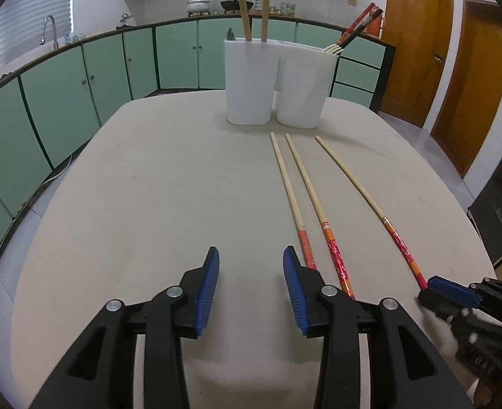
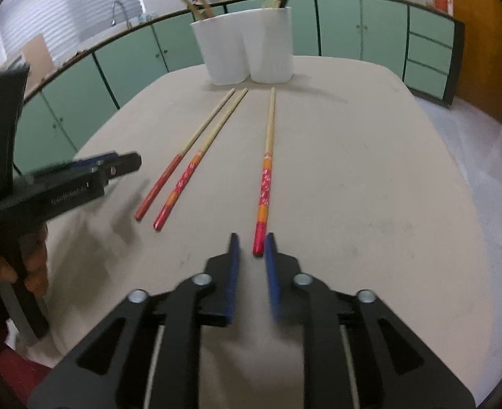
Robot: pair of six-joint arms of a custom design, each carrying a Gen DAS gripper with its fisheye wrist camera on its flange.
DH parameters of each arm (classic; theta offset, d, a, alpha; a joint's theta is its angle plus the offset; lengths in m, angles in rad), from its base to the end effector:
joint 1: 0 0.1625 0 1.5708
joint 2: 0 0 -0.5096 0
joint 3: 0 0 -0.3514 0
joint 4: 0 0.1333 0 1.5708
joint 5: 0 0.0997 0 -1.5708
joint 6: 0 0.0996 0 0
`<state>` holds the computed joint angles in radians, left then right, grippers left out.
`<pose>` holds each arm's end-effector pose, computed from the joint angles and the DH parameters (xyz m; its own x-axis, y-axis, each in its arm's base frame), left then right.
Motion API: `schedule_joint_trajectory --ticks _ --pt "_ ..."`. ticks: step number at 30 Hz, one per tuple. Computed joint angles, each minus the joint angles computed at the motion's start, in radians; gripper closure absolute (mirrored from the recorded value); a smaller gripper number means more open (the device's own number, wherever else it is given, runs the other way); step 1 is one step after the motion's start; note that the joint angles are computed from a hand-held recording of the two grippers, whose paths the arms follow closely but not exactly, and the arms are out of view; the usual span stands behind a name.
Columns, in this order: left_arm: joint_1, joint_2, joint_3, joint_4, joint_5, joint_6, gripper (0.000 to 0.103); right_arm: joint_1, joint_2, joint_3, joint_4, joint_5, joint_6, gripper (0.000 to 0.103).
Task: Organize utensils
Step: 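Close the right tool on the red-patterned chopstick while the left closes on a wooden one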
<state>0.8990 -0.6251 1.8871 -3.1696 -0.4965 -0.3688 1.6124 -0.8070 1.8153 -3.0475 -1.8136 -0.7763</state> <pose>-0.2191 -0.6304 0.1141 -0.7282 -0.2019 -0.6549 0.3483 0.7140 -0.6074 0.1372 -0.6674 0.1920 -0.6692 -0.5761 0.4694 -0.7091 0.6838 -0.1718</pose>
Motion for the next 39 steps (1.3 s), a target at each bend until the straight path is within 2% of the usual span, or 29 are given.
schedule_joint_trajectory --ticks 14,24,30,35,39 --pt "-0.025 0.006 0.028 0.010 -0.006 -0.030 0.061 -0.002 0.016 0.039 -0.133 -0.016 -0.010 0.084" --pt "-0.026 0.003 0.039 0.028 -0.040 -0.071 0.058 -0.013 0.000 0.028 -0.097 -0.010 0.024 0.083" --pt "-0.034 0.013 0.037 0.018 -0.049 -0.049 0.057 -0.008 0.028 0.012 -0.133 -0.017 0.011 0.083" --pt "-0.033 0.025 0.033 0.030 -0.038 -0.052 0.057 -0.007 0.047 0.013 -0.190 -0.020 -0.007 0.091" --pt "-0.037 0.036 0.032 0.023 -0.027 -0.055 0.057 -0.011 0.050 0.018 -0.212 -0.013 -0.007 0.093"
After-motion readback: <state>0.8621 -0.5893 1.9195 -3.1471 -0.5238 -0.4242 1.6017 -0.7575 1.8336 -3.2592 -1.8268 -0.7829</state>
